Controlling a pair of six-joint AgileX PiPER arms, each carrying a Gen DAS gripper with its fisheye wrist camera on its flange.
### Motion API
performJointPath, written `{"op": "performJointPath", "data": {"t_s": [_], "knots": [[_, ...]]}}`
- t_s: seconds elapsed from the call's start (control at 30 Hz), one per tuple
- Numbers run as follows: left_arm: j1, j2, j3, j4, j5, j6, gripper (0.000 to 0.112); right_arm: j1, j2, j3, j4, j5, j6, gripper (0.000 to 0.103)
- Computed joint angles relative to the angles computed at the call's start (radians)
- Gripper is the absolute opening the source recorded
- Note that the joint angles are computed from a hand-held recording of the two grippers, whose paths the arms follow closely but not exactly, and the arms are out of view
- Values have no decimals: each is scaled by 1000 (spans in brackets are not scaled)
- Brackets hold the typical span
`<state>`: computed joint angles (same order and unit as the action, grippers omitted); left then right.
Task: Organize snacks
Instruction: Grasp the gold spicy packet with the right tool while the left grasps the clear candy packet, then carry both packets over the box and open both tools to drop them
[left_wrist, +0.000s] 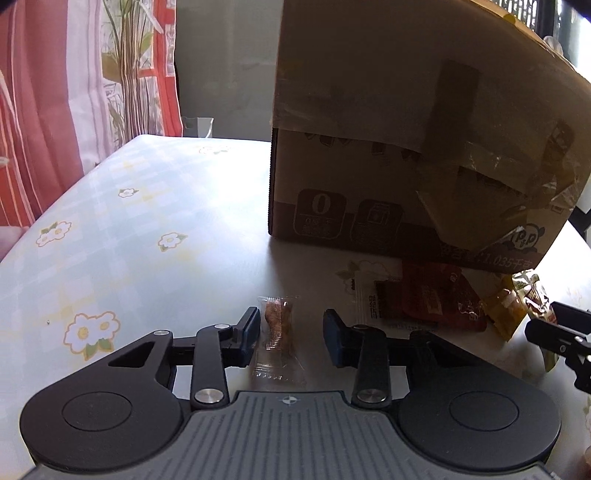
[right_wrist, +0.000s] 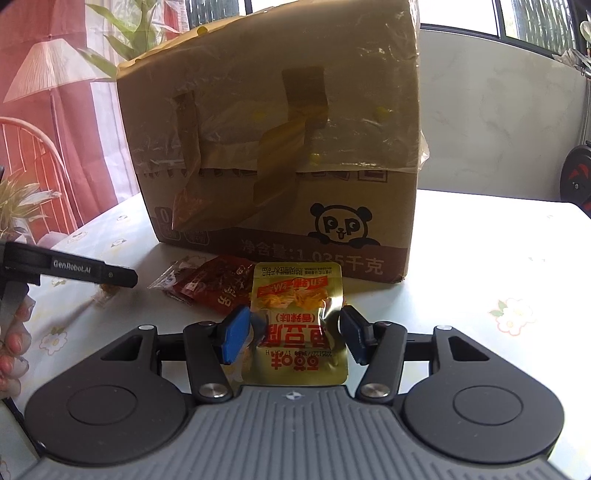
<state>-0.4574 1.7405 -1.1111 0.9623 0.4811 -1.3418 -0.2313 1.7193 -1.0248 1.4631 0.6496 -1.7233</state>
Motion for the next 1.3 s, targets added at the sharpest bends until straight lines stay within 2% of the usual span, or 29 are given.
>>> {"op": "performJointPath", "data": {"t_s": [0.03, 0.07, 0.2, 0.4, 0.53, 0.63, 0.73, 0.93, 1.07, 1.13, 1.23, 1.3], "knots": [[-10, 2, 0, 17, 19, -5, 31, 0, 0, 0, 0, 2, 2, 57], [-24, 5, -5, 35, 57, -4, 18, -2, 1, -1, -1, 4, 5, 57], [-25, -28, 18, -8, 37, 44, 18, 0, 1, -4, -13, 4, 19, 57], [-60, -129, 105, 58, 6, -45, 18, 4, -5, 3, -2, -2, 18, 57], [-96, -218, 153, 115, 23, -151, 18, 9, -32, 31, 36, -27, -14, 57], [-115, -263, 157, 161, 46, -181, 18, -4, -63, 44, 36, -12, 0, 57], [-115, -278, 122, 170, 36, -156, 18, -21, -96, 44, 57, 29, -12, 57], [-105, -262, -23, 144, -19, -24, 18, -42, -172, 0, 116, 109, -44, 57], [-70, -205, -195, -35, -79, 214, 18, -58, -177, -102, 121, 168, -3, 57], [-48, -153, -311, -189, -88, 379, 18, -53, -145, -200, 91, 181, 64, 57], [-20, -52, -501, -404, -60, 594, 18, -20, -59, -409, -14, 150, 220, 57], [-14, 19, -612, -435, -34, 633, 18, 5, 7, -541, -82, 115, 303, 57]]}}
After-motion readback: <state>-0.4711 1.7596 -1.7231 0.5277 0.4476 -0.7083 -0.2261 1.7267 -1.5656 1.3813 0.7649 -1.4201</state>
